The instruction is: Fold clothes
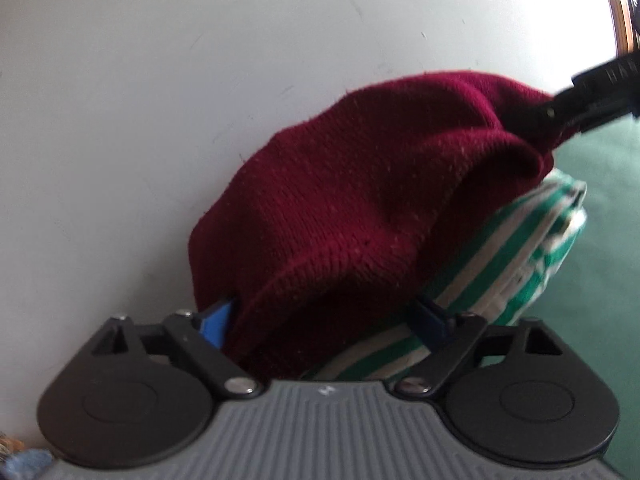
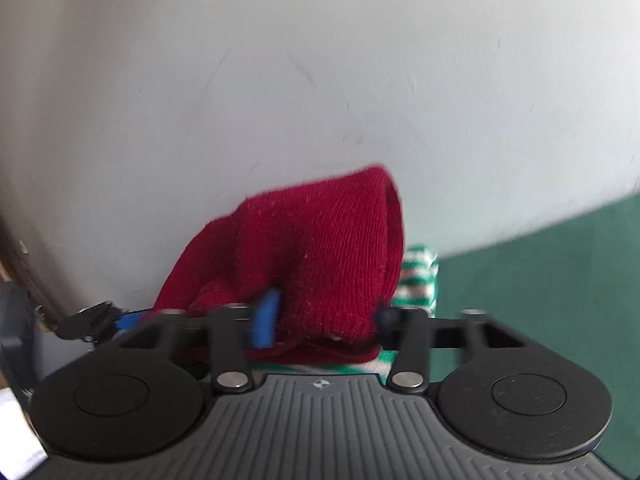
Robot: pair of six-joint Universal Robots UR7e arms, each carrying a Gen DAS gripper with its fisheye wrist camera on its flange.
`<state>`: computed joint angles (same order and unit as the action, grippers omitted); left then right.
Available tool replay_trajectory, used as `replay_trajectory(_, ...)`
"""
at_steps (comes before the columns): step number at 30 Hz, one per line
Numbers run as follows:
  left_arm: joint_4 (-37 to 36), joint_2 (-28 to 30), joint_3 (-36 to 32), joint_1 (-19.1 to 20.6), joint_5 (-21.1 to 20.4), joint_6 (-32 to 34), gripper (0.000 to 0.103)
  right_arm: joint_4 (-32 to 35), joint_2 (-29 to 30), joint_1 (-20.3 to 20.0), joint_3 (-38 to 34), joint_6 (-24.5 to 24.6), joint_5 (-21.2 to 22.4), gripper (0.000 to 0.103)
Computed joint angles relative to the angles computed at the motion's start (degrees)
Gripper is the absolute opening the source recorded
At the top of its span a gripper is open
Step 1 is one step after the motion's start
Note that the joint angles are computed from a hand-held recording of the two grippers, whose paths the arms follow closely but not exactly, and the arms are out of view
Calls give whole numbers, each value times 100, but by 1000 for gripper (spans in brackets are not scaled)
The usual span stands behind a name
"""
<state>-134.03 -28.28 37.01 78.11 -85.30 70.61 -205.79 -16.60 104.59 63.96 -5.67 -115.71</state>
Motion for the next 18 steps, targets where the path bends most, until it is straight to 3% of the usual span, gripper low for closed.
replay_trajectory(3,-211,-39,184,22,52,132,80,8,-87,93,175,-80,-230,29)
replay_trajectory(4,1,21,11,38,42,19,80,215,8,52,-75,-170,-196,29)
replay_trajectory(7,-375,-53,299,14,195,230,83,625,393,-68,-829,-293,-216,41)
replay_trajectory(9,-677,-227,628,-27,222,193,87,752,498,-68,-1141,-220,-370,60)
replay_trajectory(10,-791,-342,803,-44,209,122,89,608,505,-13,-1141,-218,-525,67)
replay_trajectory(11,-962,-534,1093,-52,202,24,94,416,485,43,-1071,-227,-646,67)
replay_trajectory(14,-1426,-1202,2079,-51,200,-301,102,-543,200,251,-266,-286,-735,73)
replay_trajectory(16,-1664,-1741,2842,-21,233,-555,102,-994,-36,474,506,-56,-1025,76)
replay_trajectory(18,-1796,-2319,3656,15,457,-943,102,-1033,-282,758,1362,350,-1439,76)
